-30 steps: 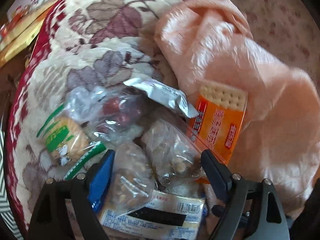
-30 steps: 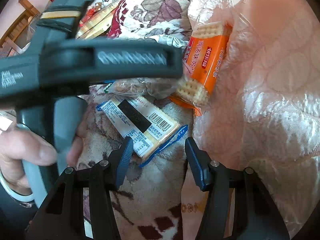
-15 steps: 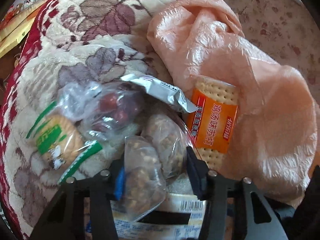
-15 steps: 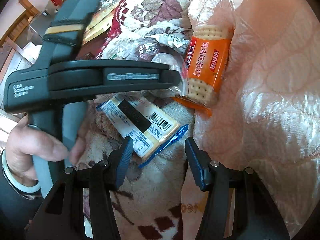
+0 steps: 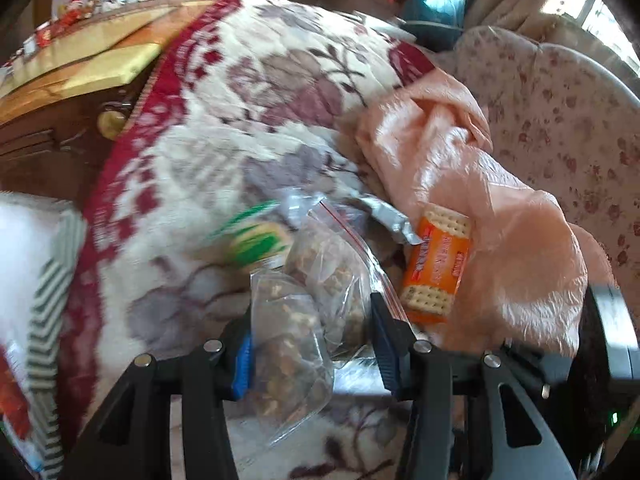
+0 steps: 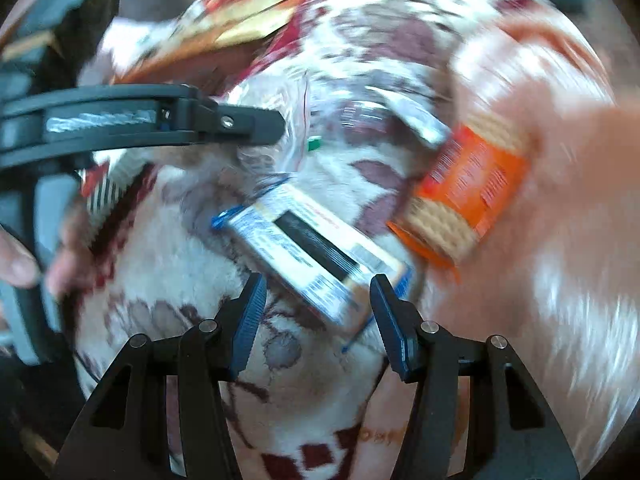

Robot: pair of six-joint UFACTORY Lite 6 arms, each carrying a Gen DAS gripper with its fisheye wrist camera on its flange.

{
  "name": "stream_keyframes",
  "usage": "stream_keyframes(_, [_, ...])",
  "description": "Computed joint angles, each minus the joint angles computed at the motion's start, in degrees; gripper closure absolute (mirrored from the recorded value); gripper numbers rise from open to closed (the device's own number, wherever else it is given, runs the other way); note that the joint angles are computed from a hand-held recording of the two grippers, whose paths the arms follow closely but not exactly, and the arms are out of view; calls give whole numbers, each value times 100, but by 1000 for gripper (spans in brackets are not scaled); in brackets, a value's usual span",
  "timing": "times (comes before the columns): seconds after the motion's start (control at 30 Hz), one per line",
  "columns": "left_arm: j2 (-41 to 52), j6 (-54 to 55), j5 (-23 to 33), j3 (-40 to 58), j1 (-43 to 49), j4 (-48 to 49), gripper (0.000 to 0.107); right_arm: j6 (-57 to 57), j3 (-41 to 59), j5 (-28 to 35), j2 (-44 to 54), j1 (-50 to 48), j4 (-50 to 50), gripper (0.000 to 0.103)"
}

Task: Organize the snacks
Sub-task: 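Lift the clear nut bag with the left gripper while the right gripper grasps the white biscuit box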

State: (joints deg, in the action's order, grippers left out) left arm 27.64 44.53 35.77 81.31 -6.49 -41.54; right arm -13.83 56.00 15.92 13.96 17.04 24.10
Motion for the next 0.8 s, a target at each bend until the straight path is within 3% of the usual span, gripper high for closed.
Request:
stream_keyframes(0.07, [-300, 358, 5, -393, 314, -182, 55, 455, 465, 229, 309, 71, -871, 49])
stream_keyframes(0.13, [-529, 587, 40, -681, 580, -271, 55, 244, 914, 522, 610, -6, -1048, 49])
stream_keyframes(0.2, [-703, 770, 122, -908, 807, -338, 55, -581, 1315, 887, 916, -160, -616, 41])
stream_keyframes(0.23, [-750, 813, 160, -974, 887, -354, 55, -924, 1519, 1064, 1096, -211, -454, 32])
stream_keyframes(0.4, [-933, 982, 265, -1287, 1171, -395, 55, -1663, 2569, 1775, 2122, -410, -329, 31])
stream_keyframes(0.5, [-1034, 1057, 280, -1408, 1249, -411, 55, -2101, 2858, 2048, 2463, -694, 404, 31])
stream_keyframes(0.7, [-1159, 1279, 306, -1668, 1403, -533, 55, -2457, 1717, 1339, 1670, -642, 1198, 43])
stream_keyframes(0.8, [-1278, 1378, 340, -1844, 1550, -544, 55, -2112, 1019, 782, 1140, -422, 1238, 46])
